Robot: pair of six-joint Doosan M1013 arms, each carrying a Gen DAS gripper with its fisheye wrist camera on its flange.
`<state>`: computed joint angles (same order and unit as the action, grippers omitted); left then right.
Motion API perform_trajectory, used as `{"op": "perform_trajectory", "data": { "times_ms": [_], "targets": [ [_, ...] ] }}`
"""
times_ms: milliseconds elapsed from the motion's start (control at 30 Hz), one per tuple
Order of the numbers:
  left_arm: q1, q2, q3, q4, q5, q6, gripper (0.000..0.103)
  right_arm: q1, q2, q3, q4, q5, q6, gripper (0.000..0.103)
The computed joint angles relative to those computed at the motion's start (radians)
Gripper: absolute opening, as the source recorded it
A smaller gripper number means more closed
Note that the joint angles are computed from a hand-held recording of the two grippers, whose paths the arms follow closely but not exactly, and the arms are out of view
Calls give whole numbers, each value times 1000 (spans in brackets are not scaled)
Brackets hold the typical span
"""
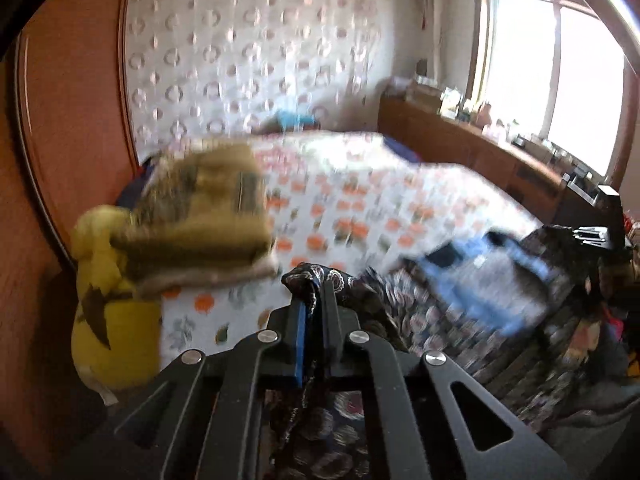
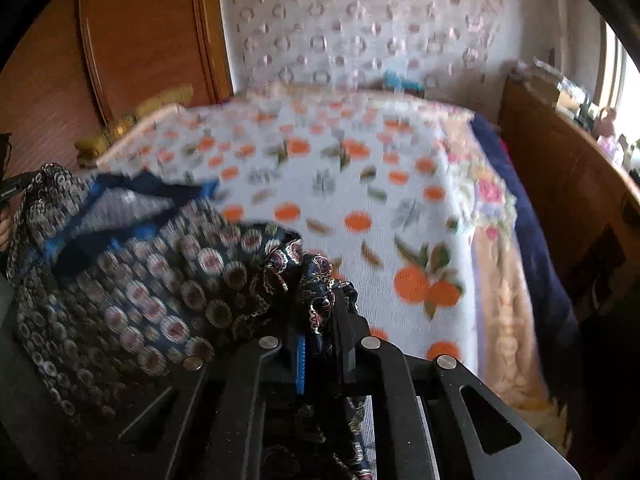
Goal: Fold small clothes
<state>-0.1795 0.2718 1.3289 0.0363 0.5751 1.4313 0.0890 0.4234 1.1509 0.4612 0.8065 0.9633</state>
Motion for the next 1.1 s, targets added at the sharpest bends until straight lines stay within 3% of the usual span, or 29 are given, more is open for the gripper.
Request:
{"op": "perform_trajectory", "data": {
  "times_ms": [167,300,467,567,767,967,1100],
  "targets": [
    [-12,-12,-39,80,-91,-55,6,-3,-40,-11,105,-115,-93,9],
    [-7,6,-105,161,-135,-135,6,5,-34,-89,125,-172,-133,9],
    [7,81,-245,266,-103,-213,6,22,34,-254,13,-194,-51,9],
    [13,141,-329,318,-40,-242,6,36,110,-389,-112,-150,59,9],
    [31,246,-454,280,87,-190,6,87,276,-636,-361,-3,260,9],
    [39,329,-527,228,225,-139,6,125,455,-925,-442,253,352,9],
    [38,332,-502,242,242,-166,6,145,525,-1028,-482,344,379,9]
  ]
}}
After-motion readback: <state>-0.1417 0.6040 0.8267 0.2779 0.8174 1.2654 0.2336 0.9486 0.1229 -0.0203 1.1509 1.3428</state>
